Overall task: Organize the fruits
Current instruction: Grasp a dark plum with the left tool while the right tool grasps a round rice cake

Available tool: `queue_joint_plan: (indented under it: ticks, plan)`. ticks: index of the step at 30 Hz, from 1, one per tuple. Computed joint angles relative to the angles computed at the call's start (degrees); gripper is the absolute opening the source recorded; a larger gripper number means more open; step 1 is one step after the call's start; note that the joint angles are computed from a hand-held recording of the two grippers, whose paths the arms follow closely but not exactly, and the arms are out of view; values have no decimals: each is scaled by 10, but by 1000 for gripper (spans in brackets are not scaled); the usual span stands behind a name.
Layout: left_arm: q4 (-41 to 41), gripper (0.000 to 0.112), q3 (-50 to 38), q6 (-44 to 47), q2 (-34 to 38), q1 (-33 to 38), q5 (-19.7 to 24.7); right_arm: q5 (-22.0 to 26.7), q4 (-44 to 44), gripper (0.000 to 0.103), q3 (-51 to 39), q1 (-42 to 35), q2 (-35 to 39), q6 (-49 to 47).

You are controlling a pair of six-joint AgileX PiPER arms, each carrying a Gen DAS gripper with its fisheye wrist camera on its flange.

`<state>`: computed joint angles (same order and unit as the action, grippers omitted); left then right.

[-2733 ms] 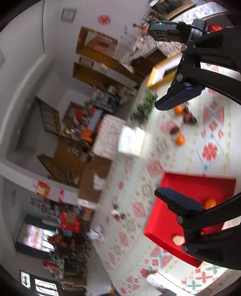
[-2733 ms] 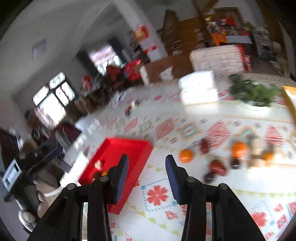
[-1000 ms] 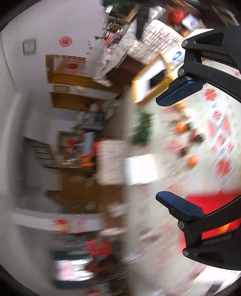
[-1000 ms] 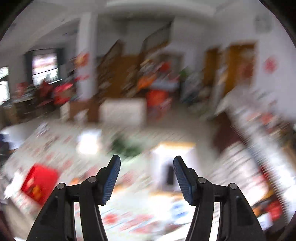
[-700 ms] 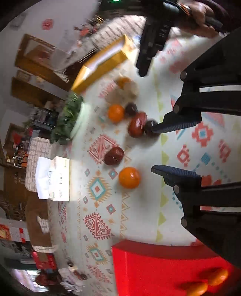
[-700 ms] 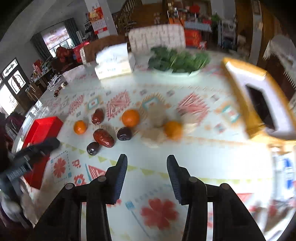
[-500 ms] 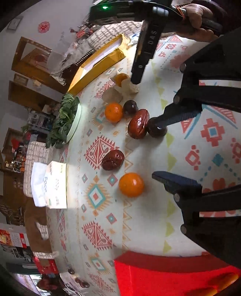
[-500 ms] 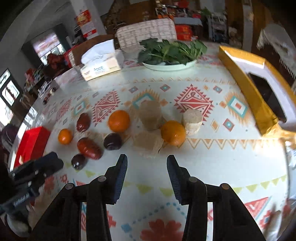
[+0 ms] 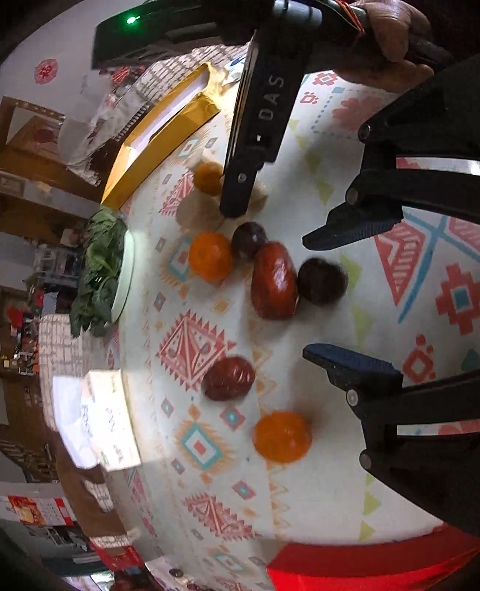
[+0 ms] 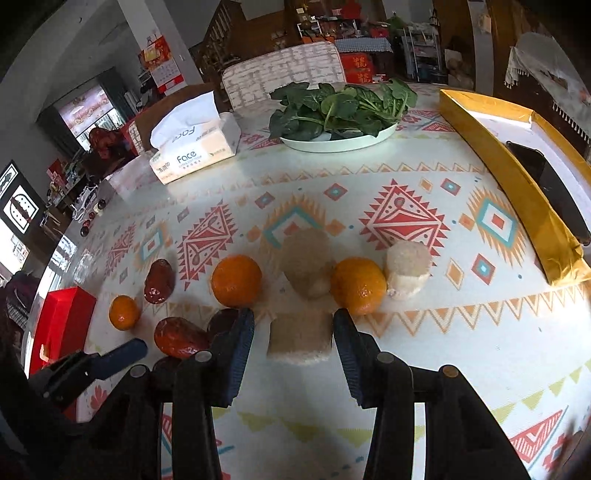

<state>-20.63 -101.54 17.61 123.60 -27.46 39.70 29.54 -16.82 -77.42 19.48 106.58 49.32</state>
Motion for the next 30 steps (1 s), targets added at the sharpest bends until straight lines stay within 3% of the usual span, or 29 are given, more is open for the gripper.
queue_joint_plan:
  ticks: [5, 7, 14, 24, 27, 30]
  plan:
    - [5, 49, -2, 3, 3, -9, -6, -16, 9, 48, 10, -3, 3, -6]
    - [17, 25, 1, -6, 2, -13, -13, -21, 15, 38, 13, -5, 2, -12]
    - [-48, 24, 57, 27, -35, 8, -43, -39, 12, 38, 42, 1, -22, -1]
    - [-192, 24, 260, 141, -207, 114, -115, -18, -50, 38, 33, 81, -79, 51]
    - [-208, 24, 301, 162, -248, 171, -124, -12, -13, 38, -14, 115, -57, 8]
    - [-171, 24, 301, 139, -262, 233, -117, -6, 57, 38, -82, 142, -13, -65]
